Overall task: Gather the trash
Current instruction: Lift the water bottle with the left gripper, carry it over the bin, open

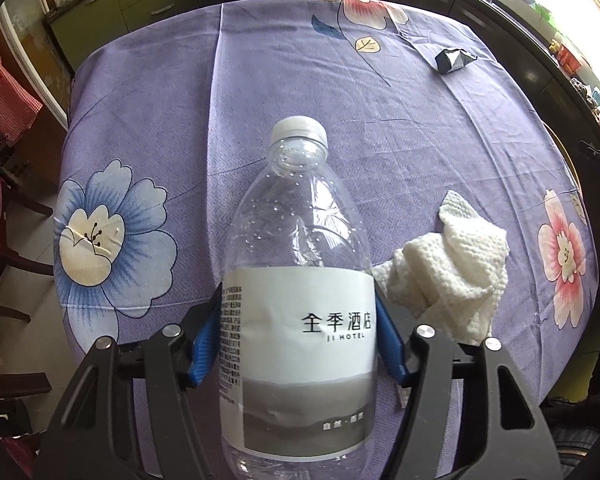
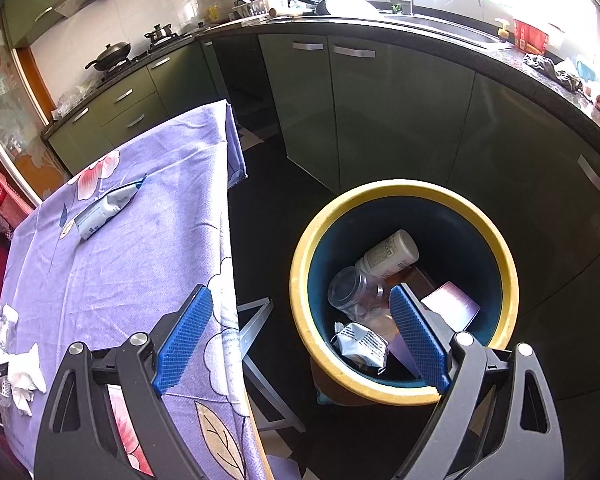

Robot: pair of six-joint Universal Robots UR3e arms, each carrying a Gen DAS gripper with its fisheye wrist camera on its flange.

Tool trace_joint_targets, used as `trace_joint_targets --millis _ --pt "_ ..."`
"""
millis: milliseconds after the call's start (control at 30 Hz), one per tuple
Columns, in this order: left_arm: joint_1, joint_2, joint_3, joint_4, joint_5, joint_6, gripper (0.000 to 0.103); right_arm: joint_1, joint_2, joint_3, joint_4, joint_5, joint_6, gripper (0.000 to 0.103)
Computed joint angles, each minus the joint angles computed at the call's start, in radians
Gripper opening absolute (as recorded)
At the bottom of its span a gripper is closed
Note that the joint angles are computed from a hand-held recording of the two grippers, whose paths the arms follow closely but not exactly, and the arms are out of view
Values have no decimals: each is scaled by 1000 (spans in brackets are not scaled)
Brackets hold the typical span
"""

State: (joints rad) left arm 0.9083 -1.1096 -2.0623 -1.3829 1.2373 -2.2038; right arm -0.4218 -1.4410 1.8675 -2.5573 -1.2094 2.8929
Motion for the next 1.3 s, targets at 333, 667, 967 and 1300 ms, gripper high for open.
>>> trace_joint_targets --millis 333,667,967,1300 --pt "0 54 44 -62 -44 40 62 7 -1 -6 4 0 -1 89" --pt "-49 100 125 -146 -99 59 62 -13 -27 12 4 10 -8 89" --pt "-398 -39 243 -1 -117 -140 62 -122 -103 76 16 53 -53 89" --pt "-1015 -630 713 236 -87 -460 62 -388 -191 157 60 134 -164 89"
